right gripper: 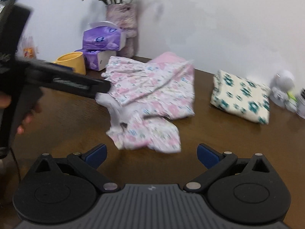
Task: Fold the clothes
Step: 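Grasp the pink floral dress with the right tool while the left tool grasps it too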
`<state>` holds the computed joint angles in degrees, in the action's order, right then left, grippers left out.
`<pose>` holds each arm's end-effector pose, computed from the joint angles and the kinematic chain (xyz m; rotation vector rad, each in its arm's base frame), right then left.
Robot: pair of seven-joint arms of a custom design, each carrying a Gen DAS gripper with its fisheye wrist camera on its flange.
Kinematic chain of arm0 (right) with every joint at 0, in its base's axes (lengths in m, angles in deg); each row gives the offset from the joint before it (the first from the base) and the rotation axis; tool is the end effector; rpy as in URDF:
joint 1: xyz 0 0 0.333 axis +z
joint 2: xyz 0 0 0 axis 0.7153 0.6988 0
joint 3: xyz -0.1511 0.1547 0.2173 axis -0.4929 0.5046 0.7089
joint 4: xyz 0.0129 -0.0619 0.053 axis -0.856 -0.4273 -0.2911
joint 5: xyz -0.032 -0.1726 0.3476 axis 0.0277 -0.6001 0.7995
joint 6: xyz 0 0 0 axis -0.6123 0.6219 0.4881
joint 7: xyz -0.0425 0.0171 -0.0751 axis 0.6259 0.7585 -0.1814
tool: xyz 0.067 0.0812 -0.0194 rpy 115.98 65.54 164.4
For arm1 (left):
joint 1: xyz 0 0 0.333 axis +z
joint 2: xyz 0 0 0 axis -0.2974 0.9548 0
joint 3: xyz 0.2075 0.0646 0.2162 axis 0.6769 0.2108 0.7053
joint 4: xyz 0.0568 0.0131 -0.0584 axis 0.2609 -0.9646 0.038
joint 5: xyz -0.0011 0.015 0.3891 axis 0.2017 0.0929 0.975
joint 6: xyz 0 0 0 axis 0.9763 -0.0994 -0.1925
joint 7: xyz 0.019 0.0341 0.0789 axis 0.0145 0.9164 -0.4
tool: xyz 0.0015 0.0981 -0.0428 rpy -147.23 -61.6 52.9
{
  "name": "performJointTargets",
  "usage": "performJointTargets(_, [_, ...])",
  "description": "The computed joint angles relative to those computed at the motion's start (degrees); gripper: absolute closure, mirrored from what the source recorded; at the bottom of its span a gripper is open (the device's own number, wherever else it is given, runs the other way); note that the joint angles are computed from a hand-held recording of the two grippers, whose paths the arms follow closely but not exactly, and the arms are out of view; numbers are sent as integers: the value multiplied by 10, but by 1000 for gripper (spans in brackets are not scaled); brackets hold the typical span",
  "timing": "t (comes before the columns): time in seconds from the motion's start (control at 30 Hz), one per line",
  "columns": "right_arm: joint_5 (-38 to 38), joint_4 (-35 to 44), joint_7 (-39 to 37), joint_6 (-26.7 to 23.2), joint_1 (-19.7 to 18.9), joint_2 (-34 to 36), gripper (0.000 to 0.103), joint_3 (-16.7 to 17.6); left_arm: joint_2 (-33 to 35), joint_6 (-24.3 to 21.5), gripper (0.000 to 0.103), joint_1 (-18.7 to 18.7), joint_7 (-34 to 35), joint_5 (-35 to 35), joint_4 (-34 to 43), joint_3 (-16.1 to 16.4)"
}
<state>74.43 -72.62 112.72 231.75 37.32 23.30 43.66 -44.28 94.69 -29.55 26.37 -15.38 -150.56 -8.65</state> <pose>0.4480 0.1074 0.4762 -1.7922 1.6020 -0.7942 0.5150 -0.2837 0.4979 -1.4751 1.8548 -0.9234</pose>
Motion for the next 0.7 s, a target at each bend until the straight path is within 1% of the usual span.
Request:
performJointTargets(0.03, [-3, 10, 0, 7, -4, 17, 2, 3, 15, 0, 2, 0, 19, -21, 12, -1])
performJointTargets(0.07, [2, 22, -6, 13, 8, 37, 4, -9, 30, 6, 2, 1, 46, -47, 22, -1])
performJointTargets(0.1, [21, 34, -26, 12, 21, 55, 8, -18, 46, 14, 5, 1, 80, -78, 32, -2])
performJointTargets(0.13, [1, 44, -11, 9, 14, 67, 12, -14, 58, 21, 9, 2, 118, -111, 38, -4])
performJointTargets(0.17, [-17, 54, 3, 6, -4, 78, 14, 2, 69, 26, 10, 3, 157, -139, 45, -7])
performJointTargets(0.2, [-57, 63, 34, 5, -41, 86, 20, 34, 81, 25, 10, -1, 183, -150, 55, -6])
performJointTargets(0.23, [-87, 69, 57, 5, -64, 92, 24, 53, 93, 20, 12, -7, 200, -152, 67, -2])
performJointTargets(0.27, [-119, 75, 81, 4, -87, 98, 26, 71, 104, 9, 13, -15, 213, -153, 80, 3])
performJointTargets(0.33, [-164, 82, 123, 10, -114, 108, 34, 88, 123, -18, 24, -29, 235, -156, 106, 10])
performJointTargets(0.37, [-188, 86, 145, 13, -128, 113, 37, 98, 131, -28, 26, -30, 249, -170, 116, 9])
performJointTargets(0.4, [-213, 90, 169, 16, -143, 118, 44, 107, 140, -39, 33, -30, 264, -187, 126, 6])
performJointTargets(0.43, [-239, 94, 194, 19, -157, 123, 51, 117, 147, -48, 46, -32, 276, -199, 134, 6])
performJointTargets(0.47, [-250, 96, 207, 21, -158, 127, 55, 114, 152, -56, 53, -34, 286, -208, 140, 7])
performJointTargets(0.5, [-261, 98, 219, 23, -158, 131, 62, 111, 155, -54, 59, -36, 290, -211, 142, 10])
performJointTargets(0.53, [-266, 96, 218, 27, -150, 133, 69, 100, 155, -53, 65, -36, 296, -218, 141, 11])
performJointTargets(0.57, [-280, 95, 228, 30, -150, 132, 71, 96, 154, -54, 70, -37, 300, -224, 140, 11])
performJointTargets(0.6, [-293, 94, 240, 31, -151, 131, 73, 94, 150, -51, 82, -38, 300, -226, 136, 14])
performJointTargets(0.63, [-295, 91, 242, 33, -141, 129, 76, 83, 147, -47, 92, -38, 299, -227, 131, 17])
performJointTargets(0.67, [-296, 88, 243, 35, -130, 127, 78, 71, 143, -43, 96, -39, 297, -227, 126, 20])
performJointTargets(0.7, [-298, 84, 246, 37, -121, 123, 83, 59, 138, -35, 96, -40, 290, -221, 119, 24])
